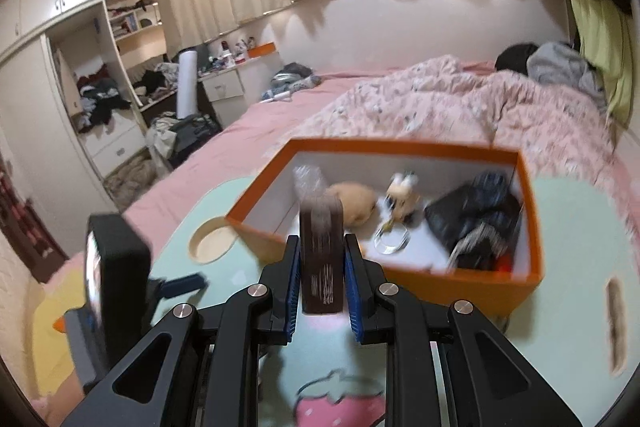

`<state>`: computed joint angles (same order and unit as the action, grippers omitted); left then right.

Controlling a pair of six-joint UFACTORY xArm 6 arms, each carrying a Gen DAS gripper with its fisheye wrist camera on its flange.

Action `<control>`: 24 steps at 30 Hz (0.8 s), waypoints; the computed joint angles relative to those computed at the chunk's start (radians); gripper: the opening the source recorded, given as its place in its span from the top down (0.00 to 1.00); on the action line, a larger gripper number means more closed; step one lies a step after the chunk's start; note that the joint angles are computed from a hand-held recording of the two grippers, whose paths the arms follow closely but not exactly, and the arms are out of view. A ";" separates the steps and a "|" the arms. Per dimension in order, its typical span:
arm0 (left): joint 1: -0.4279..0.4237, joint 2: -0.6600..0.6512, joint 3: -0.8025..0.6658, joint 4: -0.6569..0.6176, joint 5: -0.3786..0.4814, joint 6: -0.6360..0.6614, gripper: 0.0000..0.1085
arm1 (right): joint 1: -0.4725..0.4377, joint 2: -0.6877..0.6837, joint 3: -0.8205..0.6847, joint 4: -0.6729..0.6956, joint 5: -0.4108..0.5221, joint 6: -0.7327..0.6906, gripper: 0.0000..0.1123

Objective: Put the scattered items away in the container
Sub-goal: 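Lift the silver box with right tool and carry it over the orange box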

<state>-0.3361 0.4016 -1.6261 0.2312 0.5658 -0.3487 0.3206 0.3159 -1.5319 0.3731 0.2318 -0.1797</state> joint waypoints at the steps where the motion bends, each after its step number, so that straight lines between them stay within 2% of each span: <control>1: 0.001 0.000 0.000 -0.001 -0.001 0.001 0.05 | -0.009 0.017 -0.032 -0.040 0.008 0.030 0.82; 4: 0.001 0.000 0.001 -0.001 -0.001 0.001 0.05 | -0.043 0.084 -0.167 -0.079 0.069 0.075 0.82; 6: 0.001 0.000 0.001 -0.002 -0.001 0.002 0.05 | -0.069 0.142 -0.286 -0.062 0.152 0.095 0.82; 9: 0.001 0.000 0.001 -0.002 -0.001 0.002 0.05 | -0.105 0.261 -0.522 -0.015 0.346 0.111 0.82; 14: 0.000 0.001 -0.001 -0.003 -0.002 0.000 0.05 | -0.122 0.479 -0.901 -0.039 0.653 0.209 0.82; 21: -0.005 -0.001 0.008 -0.002 -0.011 -0.009 0.05 | -0.098 0.519 -0.922 -0.095 0.712 0.255 0.81; 23: -0.006 -0.002 0.011 -0.002 -0.014 -0.010 0.05 | -0.088 0.501 -0.889 -0.142 0.681 0.270 0.75; 24: -0.006 -0.004 0.014 -0.002 -0.016 -0.011 0.05 | -0.084 0.485 -0.860 -0.166 0.654 0.278 0.66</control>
<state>-0.3417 0.3978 -1.6116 0.2288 0.5498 -0.3597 0.2368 0.8009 -2.3919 0.2075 0.8860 0.0983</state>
